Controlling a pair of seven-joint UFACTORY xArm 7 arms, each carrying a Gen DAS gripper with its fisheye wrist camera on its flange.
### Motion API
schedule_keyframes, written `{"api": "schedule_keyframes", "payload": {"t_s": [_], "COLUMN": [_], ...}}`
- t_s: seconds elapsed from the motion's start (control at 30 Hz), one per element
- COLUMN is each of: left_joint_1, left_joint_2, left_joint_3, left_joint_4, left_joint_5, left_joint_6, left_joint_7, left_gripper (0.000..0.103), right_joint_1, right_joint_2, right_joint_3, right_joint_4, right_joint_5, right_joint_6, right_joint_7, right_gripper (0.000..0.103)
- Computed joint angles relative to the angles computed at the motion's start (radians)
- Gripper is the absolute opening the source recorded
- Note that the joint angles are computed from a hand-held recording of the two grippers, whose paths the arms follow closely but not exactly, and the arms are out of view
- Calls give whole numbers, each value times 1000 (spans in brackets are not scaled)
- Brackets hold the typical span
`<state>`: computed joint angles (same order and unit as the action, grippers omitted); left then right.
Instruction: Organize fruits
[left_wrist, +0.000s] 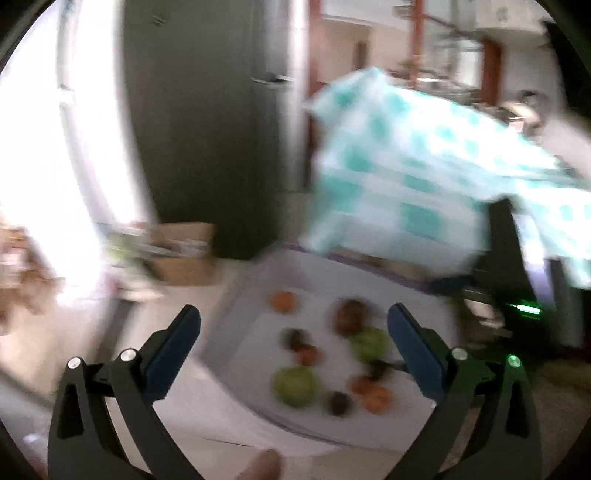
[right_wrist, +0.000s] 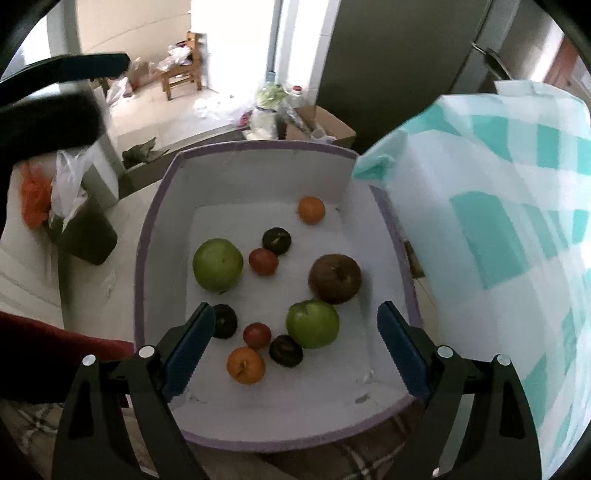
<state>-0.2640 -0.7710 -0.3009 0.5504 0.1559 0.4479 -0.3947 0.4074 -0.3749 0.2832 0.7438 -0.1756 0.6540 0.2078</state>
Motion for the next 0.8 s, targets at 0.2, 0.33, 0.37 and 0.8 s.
{"api": "schedule_keyframes", "payload": {"t_s": [0.2,0.33,0.37,0.8], "left_joint_1": [140,61,42,-60], "left_joint_2": [46,120,137,262], "left_joint_3": [-153,-106,-95,-22], "left_joint_4": [65,68,63,14], "left_joint_5": [112,95,90,62], "left_joint_6": [176,209,210,134], "left_joint_7": [-200,-217,-216,-254], "left_gripper": [101,101,101,101], "right_joint_1": [-20,-34,-33,-16], "right_joint_2": [18,40,44,92], "right_joint_3": [36,36,33,8], "right_joint_4": [21,31,31,37], "right_joint_5": [-57,-102,-106,-117], "right_joint_6": [107,133,131,128], "right_joint_7": [89,162,170,196], "right_gripper": [87,87,87,87]}}
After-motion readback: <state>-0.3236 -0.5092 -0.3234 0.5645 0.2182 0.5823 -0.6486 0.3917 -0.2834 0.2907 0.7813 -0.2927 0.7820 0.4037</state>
